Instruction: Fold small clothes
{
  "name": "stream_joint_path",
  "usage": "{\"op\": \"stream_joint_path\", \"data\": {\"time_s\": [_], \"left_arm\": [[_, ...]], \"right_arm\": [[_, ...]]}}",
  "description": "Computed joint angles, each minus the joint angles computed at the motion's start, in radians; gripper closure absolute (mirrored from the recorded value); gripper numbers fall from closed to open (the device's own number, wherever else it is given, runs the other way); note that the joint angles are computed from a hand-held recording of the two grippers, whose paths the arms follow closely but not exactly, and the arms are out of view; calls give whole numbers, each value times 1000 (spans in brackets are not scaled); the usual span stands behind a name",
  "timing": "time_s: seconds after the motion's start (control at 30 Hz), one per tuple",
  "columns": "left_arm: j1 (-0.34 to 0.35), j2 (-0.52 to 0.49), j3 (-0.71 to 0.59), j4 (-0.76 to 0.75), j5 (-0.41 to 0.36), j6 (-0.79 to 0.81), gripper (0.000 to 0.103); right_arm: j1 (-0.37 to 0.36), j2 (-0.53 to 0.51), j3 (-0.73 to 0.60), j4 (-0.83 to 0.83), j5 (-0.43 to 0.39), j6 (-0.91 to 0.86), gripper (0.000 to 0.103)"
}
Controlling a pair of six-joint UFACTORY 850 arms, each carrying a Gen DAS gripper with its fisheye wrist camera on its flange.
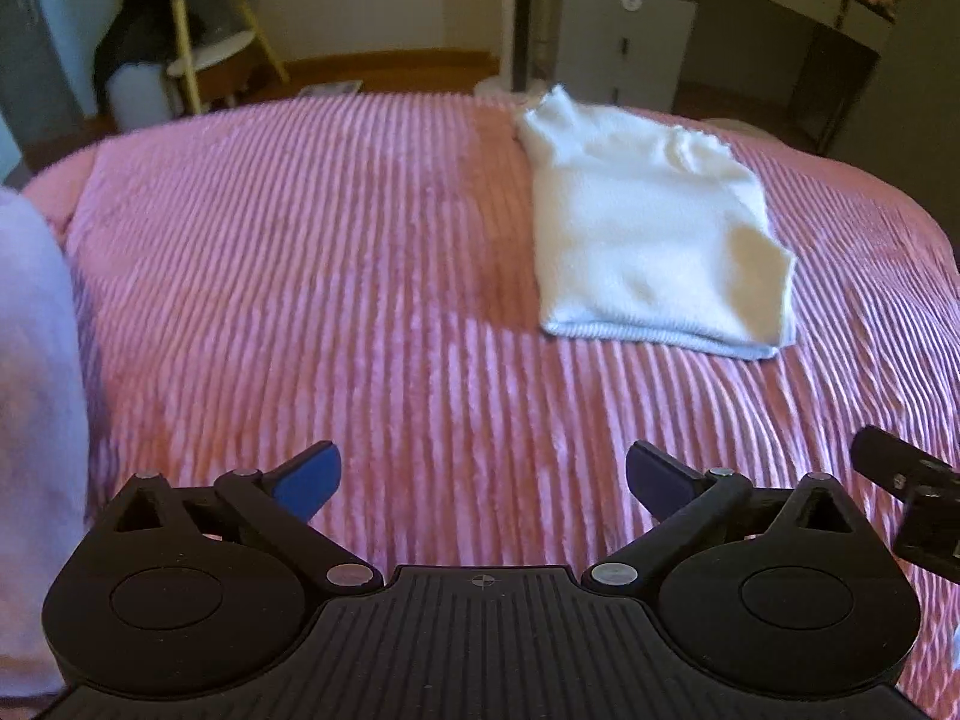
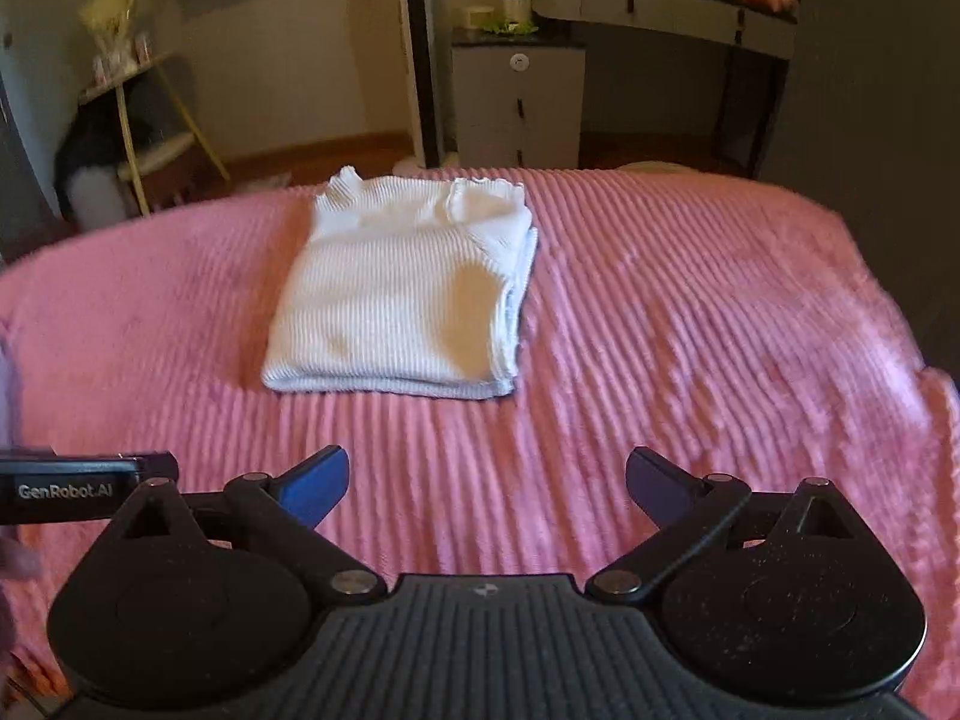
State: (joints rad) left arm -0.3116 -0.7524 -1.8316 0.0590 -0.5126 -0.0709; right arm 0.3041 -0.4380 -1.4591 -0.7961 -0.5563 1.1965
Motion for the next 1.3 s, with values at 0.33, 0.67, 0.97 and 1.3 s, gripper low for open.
{"op": "stream_joint_path", "data": {"time_s": [0.33,0.67,0.97,1.3], "left_arm": [[-20,24,-5,68,-5,15,0],[-24,20,-32,34,-18,41,0],[-28,23,-27,47,-17,31,0],[-27,18,-37,27,-25,42,0]], "right_arm": [[1,-9,-61,44,-65,-32,4],[7,-16,-95,32,-103,-78,4],[1,-6,-81,52,-95,-81,4],[-7,-1,-76,67,-81,-87,4]]}}
